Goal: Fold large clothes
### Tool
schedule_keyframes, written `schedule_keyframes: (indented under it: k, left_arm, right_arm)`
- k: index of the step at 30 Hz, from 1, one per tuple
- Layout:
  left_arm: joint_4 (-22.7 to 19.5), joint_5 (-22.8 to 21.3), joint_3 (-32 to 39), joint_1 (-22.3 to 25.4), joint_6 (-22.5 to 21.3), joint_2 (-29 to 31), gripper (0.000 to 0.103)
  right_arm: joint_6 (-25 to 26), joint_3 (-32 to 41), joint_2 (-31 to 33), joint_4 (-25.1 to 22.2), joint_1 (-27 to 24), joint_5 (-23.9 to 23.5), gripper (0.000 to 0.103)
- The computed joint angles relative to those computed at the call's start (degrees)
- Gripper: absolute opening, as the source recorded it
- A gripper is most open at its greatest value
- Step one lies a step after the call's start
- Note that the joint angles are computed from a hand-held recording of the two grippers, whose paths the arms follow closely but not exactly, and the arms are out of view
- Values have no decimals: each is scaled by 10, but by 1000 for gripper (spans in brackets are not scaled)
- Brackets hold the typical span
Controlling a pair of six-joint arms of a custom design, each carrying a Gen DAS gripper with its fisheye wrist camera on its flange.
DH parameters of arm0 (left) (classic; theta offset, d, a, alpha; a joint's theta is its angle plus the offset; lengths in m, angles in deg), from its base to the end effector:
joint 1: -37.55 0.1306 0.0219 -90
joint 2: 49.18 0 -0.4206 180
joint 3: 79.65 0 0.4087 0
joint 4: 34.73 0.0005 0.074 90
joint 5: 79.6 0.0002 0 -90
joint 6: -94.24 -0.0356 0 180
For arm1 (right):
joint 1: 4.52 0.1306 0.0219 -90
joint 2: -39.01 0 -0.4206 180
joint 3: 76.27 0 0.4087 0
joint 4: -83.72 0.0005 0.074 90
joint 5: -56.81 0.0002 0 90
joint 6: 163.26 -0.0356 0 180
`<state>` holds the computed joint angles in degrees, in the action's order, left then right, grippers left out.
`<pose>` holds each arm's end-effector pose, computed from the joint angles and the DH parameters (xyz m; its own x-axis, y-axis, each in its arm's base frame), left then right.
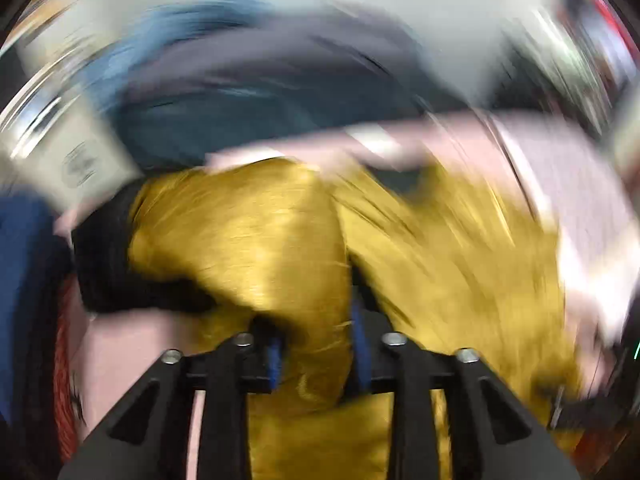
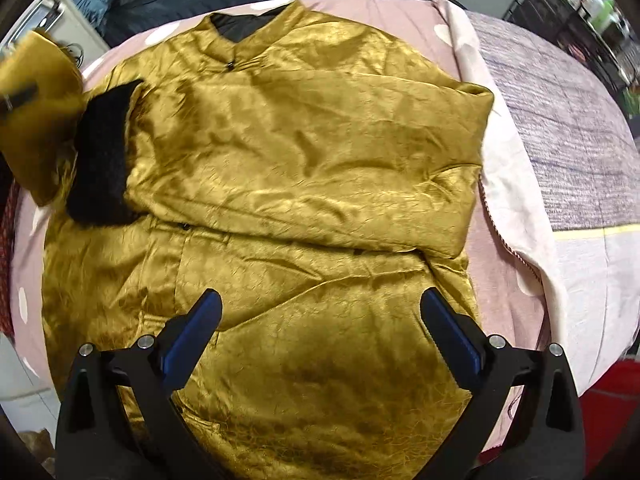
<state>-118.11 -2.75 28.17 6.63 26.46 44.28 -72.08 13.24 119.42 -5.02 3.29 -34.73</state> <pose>0.4173 -0.2411 0.5503 -0.9043 0.1124 -0.4118 0.0956 0.9935 0.0612 0.3714 0.0514 0.5021 -0.9715 -0.1540 -0.1803 -0.1607 0.9867 0.0227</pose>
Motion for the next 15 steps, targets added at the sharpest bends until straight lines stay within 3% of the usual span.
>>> schedule_keyframes:
  k: [1, 3, 4, 8, 11, 15]
  left_arm:
    - [-3, 4, -3, -21, -4, 14, 52]
    - [-9, 47, -18, -52, 14, 47, 65]
    - [-15, 58, -23, -56, 23, 55, 67]
    - [22, 36, -43, -73, 22, 38, 89]
    - [28, 51, -53, -56, 31, 16, 90]
    - [8, 51, -92, -28, 69, -20, 90]
  right_arm:
    - [-4, 4, 4, -1, -8, -3, 98]
    - [-10, 12, 8, -2, -24, -8, 98]
    - [-10, 14, 9, -4, -31, -10, 98]
    - [-4, 9, 2, -6, -58, -11, 98]
    - [-3, -4, -1, -7, -75, -16, 98]
    - [-12, 4, 18, -4, -86, -64, 98]
